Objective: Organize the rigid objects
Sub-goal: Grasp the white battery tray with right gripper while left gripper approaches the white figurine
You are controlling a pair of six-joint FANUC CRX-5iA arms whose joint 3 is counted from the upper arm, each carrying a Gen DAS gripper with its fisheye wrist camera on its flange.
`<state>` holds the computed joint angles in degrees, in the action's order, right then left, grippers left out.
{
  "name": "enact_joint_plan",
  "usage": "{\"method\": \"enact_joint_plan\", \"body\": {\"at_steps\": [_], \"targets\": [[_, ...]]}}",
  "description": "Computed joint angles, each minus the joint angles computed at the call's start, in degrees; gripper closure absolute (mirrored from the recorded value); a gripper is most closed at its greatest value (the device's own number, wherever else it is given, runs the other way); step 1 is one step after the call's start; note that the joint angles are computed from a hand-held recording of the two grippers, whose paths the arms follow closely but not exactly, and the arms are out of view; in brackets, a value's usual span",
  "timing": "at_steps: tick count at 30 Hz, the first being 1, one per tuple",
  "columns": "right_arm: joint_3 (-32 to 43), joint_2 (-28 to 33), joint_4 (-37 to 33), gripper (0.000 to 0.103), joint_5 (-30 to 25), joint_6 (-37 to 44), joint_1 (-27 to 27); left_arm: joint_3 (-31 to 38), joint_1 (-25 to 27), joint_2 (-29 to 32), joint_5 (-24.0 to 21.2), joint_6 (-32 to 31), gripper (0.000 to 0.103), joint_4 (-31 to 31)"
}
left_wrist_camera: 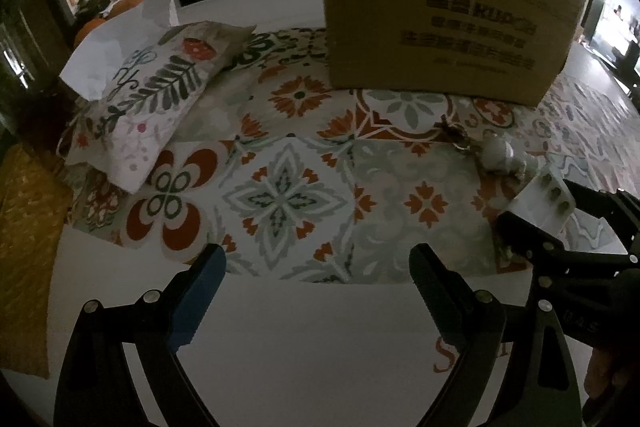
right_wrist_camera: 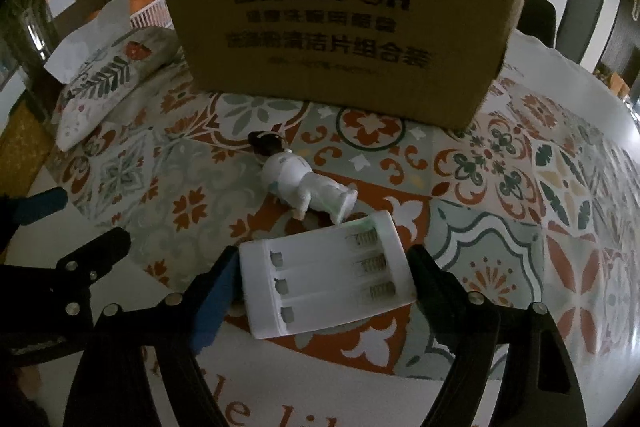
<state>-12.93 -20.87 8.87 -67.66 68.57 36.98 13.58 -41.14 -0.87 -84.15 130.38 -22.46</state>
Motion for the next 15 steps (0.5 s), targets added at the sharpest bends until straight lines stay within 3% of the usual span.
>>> {"method": "enact_joint_plan", "body": {"at_steps": [15], "targets": [[-2.42,-5.80,7.09,0.020,-1.53,-9.71,-1.25,2.17,-1.38,1.76,7.58,-7.30,0.010,1.89]]}}
